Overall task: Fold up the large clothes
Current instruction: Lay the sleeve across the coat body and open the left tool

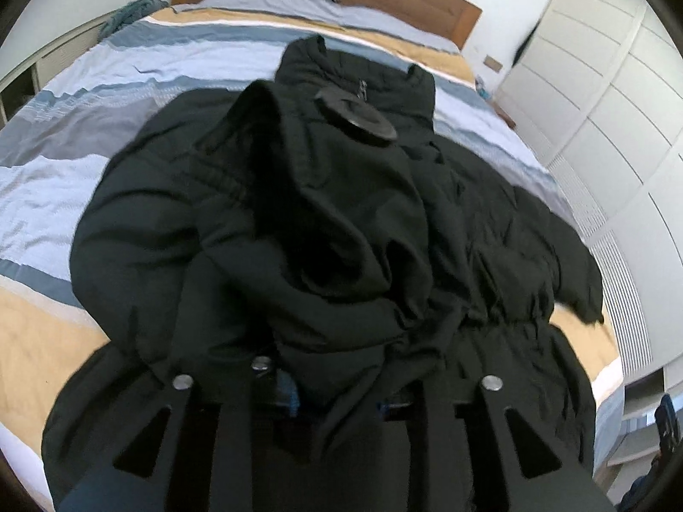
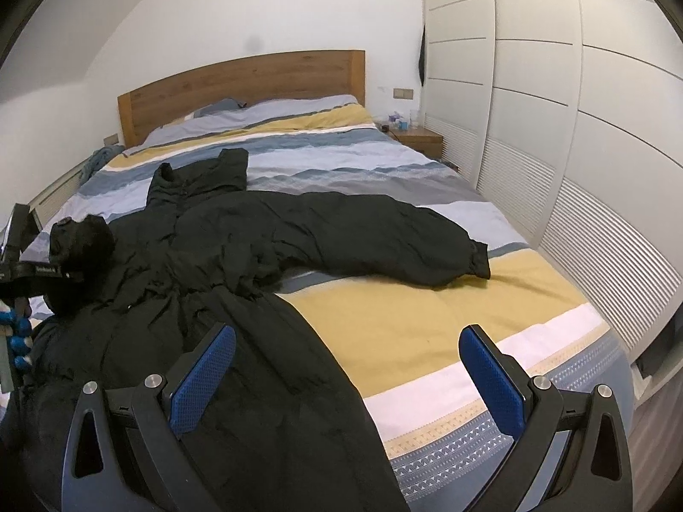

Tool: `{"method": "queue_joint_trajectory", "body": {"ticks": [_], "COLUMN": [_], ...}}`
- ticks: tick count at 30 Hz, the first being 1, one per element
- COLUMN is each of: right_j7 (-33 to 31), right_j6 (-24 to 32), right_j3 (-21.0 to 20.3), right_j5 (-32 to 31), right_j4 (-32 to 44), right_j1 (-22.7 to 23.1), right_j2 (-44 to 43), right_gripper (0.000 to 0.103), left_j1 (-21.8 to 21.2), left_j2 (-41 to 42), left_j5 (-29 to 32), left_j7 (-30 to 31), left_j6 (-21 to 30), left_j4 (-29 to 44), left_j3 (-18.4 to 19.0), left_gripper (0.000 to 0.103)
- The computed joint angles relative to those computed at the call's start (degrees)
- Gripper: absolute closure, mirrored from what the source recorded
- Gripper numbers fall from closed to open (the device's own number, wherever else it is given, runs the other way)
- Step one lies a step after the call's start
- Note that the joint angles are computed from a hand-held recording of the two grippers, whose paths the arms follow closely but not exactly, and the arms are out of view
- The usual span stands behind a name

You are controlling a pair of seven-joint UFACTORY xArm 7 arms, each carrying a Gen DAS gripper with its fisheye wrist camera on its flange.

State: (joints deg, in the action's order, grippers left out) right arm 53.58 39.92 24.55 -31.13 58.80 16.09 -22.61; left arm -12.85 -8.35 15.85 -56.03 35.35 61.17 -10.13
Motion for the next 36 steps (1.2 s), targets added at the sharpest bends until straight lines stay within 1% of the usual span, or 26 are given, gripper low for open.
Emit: {"method": "queue_joint_trajectory", "body": {"ticks": [1, 2, 4, 7, 12, 15, 18, 20, 22, 26, 28, 30, 33, 36], "right_j7": [0.13, 0.22, 0.32, 0.11, 0.25, 0.54, 0.75, 0.72, 0.31, -1.29, -2.89, -4.64, -7.83, -11.99], "right_j6": [-0.09, -0.13, -0.20, -0.26, 0.18, 0.69, 1.23, 1.40, 1.34, 1.14, 0.74, 0.69, 1.68, 3.41], "right_j3": [-0.04, -0.03, 0.14, 0.31, 0.72, 0.86, 0.93, 0.89, 0.75, 0.04, -0.18, -0.41, -0.97, -2.40], "right_j5": [0.07, 0.08, -0.02, -0.17, -1.03, -1.88, -2.66, -3.23, -3.79, -4.51, -4.28, -4.90, -6.45, -7.39], "right_j4": [-0.02, -0.08, 0.15, 0.56, 1.98, 3.02, 4.43, 5.97, 8.26, 15.39, 21.07, 27.30, 38.94, 53.04], "right_j1": [-0.01, 0.01, 0.05, 0.41, 1.10, 1.55, 2.28, 3.08, 4.28, 7.93, 10.29, 12.93, 17.76, 23.32], "right_j2": [0.06, 0.03, 0.42, 1.00, 2.40, 3.41, 5.00, 6.73, 9.25, 16.70, 22.27, 28.04, 38.02, 48.97], "right_gripper": [0.000, 0.000, 0.000, 0.000, 0.000, 0.000, 0.000, 0.000, 0.000, 0.000, 0.000, 0.000, 0.000, 0.000], "left_j1": [-0.23, -0.52, -0.67, -0.97, -2.01, -3.42, -4.25, -3.72, -2.25, 2.32, 4.84, 6.92, 9.90, 12.00], "left_j2": [-0.06, -2.26, -2.86, -4.08, -5.16, -6.80, -8.47, -9.65, -11.36, -14.00, -15.16, -15.90, -15.33, -12.95], "left_j5": [-0.13, -0.89, -1.55, -3.38, -7.46, -11.65, -14.20, -14.37, -13.21, -8.87, -7.57, -6.99, -6.22, -5.74], "left_j7": [0.48, 1.31, 2.29, 4.66, 9.05, 13.83, 18.13, 19.12, 19.15, 19.51, 19.74, 20.44, 21.17, 21.62], "left_j6": [-0.29, -0.57, -1.48, -1.70, -2.87, -4.38, -4.70, -4.80, -4.27, -0.46, 0.81, 0.65, -0.49, -1.86], "left_j4": [-0.31, -3.02, -3.76, -4.14, -4.26, -5.24, -5.60, -5.90, -6.40, -6.41, -6.99, -7.74, -8.30, -7.84], "left_j3": [-0.16, 0.17, -0.17, -0.20, -0.09, 0.59, 0.75, 0.48, 0.24, 0.49, 1.70, 3.01, 4.43, 5.15], "left_gripper": [0.074, 0.073, 0.068, 0.064, 0.062, 0.062, 0.062, 0.062, 0.062, 0.062, 0.062, 0.062, 0.062, 0.062]}}
